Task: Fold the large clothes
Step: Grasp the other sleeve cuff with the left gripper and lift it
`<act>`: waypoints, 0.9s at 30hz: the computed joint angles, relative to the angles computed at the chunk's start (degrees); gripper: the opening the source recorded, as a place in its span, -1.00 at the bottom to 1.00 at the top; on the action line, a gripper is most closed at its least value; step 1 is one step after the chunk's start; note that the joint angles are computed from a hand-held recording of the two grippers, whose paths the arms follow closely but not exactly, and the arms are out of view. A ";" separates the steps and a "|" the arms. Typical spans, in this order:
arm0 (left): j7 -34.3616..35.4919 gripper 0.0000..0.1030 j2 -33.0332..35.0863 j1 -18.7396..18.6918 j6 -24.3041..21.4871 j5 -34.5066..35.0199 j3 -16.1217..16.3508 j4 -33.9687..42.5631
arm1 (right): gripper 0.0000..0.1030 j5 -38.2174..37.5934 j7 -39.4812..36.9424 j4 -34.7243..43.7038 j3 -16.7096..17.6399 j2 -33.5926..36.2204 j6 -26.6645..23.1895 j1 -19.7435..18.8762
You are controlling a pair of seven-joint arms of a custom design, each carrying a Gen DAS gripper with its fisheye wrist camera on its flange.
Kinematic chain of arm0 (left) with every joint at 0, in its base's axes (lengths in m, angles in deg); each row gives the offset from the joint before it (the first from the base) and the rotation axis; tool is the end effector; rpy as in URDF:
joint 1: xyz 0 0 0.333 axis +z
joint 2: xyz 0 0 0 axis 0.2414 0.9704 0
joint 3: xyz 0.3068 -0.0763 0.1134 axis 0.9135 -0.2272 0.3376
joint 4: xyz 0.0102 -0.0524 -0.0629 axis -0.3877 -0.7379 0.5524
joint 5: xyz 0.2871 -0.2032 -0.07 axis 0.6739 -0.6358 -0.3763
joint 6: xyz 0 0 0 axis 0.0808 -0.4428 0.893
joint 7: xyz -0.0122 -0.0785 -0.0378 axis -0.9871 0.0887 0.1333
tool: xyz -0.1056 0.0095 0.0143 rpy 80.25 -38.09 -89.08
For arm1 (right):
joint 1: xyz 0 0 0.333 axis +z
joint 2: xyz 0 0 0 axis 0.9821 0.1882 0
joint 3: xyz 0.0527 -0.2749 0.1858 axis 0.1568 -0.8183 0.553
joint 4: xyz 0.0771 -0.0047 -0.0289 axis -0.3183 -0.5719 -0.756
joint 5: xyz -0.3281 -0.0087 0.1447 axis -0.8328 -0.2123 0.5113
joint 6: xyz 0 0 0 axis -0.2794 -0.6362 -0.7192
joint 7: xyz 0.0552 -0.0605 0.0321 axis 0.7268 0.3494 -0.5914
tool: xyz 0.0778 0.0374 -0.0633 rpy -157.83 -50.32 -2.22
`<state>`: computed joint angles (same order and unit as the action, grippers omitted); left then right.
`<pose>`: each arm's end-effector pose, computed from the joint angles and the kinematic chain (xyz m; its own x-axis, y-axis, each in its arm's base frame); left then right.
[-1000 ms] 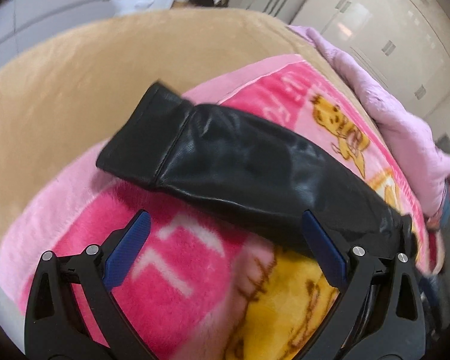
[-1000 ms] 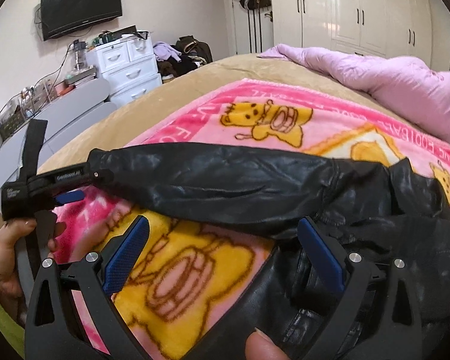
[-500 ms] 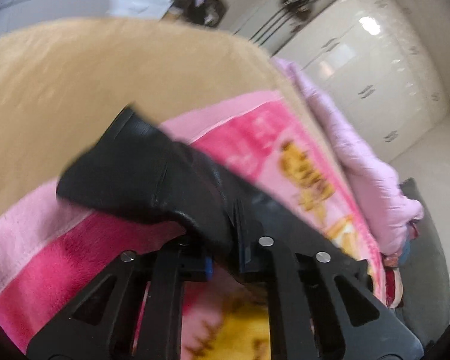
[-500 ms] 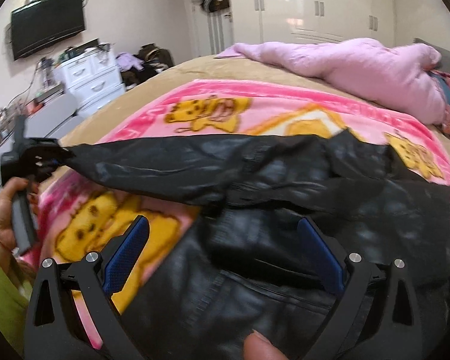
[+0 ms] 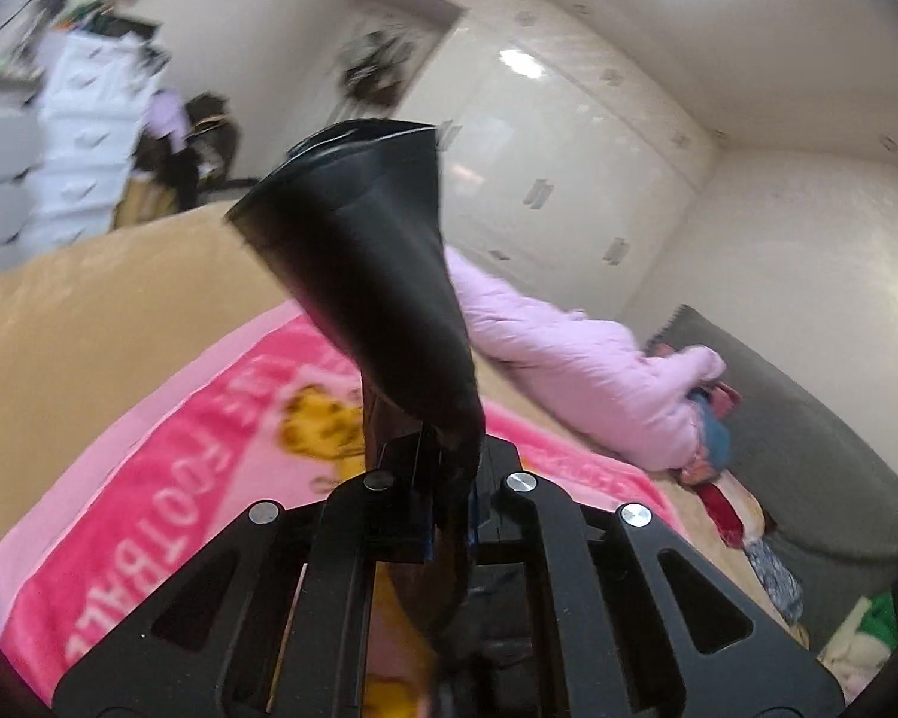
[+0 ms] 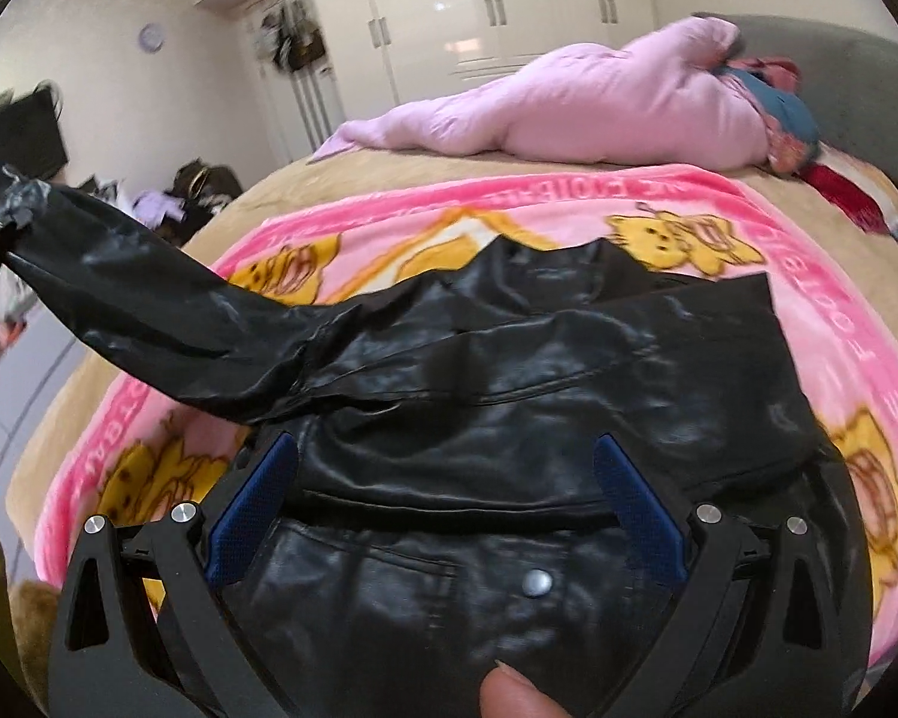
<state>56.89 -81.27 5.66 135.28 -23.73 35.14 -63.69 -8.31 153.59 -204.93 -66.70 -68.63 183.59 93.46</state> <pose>0.5000 -0.0115 0.6872 -0.0645 -0.8610 0.5044 -0.3514 -0.4535 -0.8191 0.4755 0.1113 0.5659 0.0557 -0.9795 -0.1934 -0.6502 0.1114 -0.7516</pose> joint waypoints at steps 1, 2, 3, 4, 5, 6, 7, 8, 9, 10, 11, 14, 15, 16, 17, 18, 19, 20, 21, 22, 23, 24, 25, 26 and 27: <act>-0.16 -0.98 -0.22 -0.24 -0.11 0.89 -0.65 0.42 | 0.91 0.53 0.07 -0.46 -0.49 -0.53 0.18 -0.11; -0.93 -0.98 -0.10 -0.48 0.14 2.60 -1.73 1.16 | 0.91 1.32 0.04 -1.06 -1.12 -1.18 0.42 -0.03; -1.01 -0.98 0.08 -0.98 0.26 3.34 -2.11 1.67 | 0.91 2.01 -0.08 -1.78 -1.71 -1.92 0.64 0.10; -1.45 -0.98 0.12 -1.37 0.27 4.38 -2.63 2.03 | 0.91 2.71 -0.12 -2.48 -2.39 -2.63 0.79 0.13; -1.98 -0.98 0.41 -1.76 0.38 5.50 -3.15 2.53 | 0.91 2.83 0.39 -3.08 -2.57 -3.27 0.74 -0.46; -2.68 -0.98 0.68 -2.12 0.51 7.12 -3.94 2.96 | 0.91 3.16 0.72 -3.70 -3.04 -3.90 0.82 -0.83; -2.65 -0.98 0.93 -2.73 0.64 7.76 -4.15 3.25 | 0.91 3.84 0.45 -4.06 -3.94 -4.12 1.05 -0.57; -2.90 -0.99 1.42 -3.44 0.66 8.70 -4.77 3.81 | 0.91 4.26 0.69 -4.58 -4.39 -4.71 1.01 -0.82; -3.13 -0.99 2.06 -3.92 0.52 9.33 -5.01 4.50 | 0.91 4.67 0.86 -5.00 -4.86 -5.16 0.99 -1.00; -2.54 -0.99 2.43 -4.68 0.59 9.30 -5.22 4.69 | 0.91 4.97 1.33 -5.79 -5.27 -5.99 0.93 -1.61; -3.30 -0.99 3.05 -4.94 0.60 10.89 -6.15 5.04 | 0.91 4.99 1.95 -6.25 -5.33 -6.51 0.79 -2.30; -4.33 -0.99 4.49 -5.88 0.85 13.32 -7.66 5.59 | 0.91 6.08 2.86 -7.20 -6.97 -7.86 -0.03 -3.10; -5.49 -0.99 5.09 -5.90 0.97 15.33 -8.49 5.77 | 0.91 6.33 3.02 -7.64 -7.53 -8.49 -0.09 -3.58; -5.92 -0.99 5.51 -6.14 0.88 16.32 -8.91 5.93 | 0.91 6.14 3.29 -8.00 -7.47 -8.88 0.01 -4.21; -6.60 -0.99 6.27 -6.37 0.26 17.59 -9.39 6.49 | 0.91 5.78 3.63 -8.46 -7.36 -9.38 0.11 -5.04; -6.41 -0.99 6.48 -6.59 -0.17 17.67 -9.49 6.58 | 0.91 5.55 3.77 -8.81 -7.55 -9.72 0.19 -5.56; -6.50 -0.99 6.99 -6.81 -0.33 18.15 -9.82 6.79 | 0.91 5.50 4.13 -9.43 -7.80 -10.33 0.41 -6.16; -6.83 -0.99 7.47 -6.90 -0.50 18.93 -10.17 7.03 | 0.91 5.69 4.31 -10.00 -8.24 -10.78 0.76 -6.21; -7.15 -0.99 7.96 -7.15 -0.85 19.48 -10.64 7.34 | 0.91 5.99 4.44 -10.61 -8.83 -11.28 1.09 -6.15; -6.55 -0.99 8.53 -7.49 -1.30 19.06 -10.93 7.79 | 0.91 6.21 4.38 -10.91 -9.43 -11.53 1.30 -5.94; -6.49 -0.99 9.17 -7.64 -1.25 19.30 -11.29 8.14 | 0.91 6.32 4.26 -11.16 -9.95 -11.77 1.37 -5.85; -6.47 -0.99 9.89 -7.83 -1.21 19.85 -11.77 8.39 | 0.91 6.33 4.15 -11.30 -10.33 -11.96 1.30 -5.94; -7.17 -0.99 10.50 -7.93 -1.49 20.80 -12.21 8.69 | 0.91 6.33 4.36 -11.55 -10.43 -12.24 1.36 -6.36; -7.28 -0.99 11.19 -8.00 -1.96 21.00 -12.56 9.16 | 0.91 6.51 4.40 -11.76 -10.76 -12.49 1.50 -6.31; -7.73 -0.99 12.06 -8.16 -2.34 21.71 -13.01 9.61 | 0.91 6.77 4.23 -12.04 -11.30 -12.83 1.70 -6.02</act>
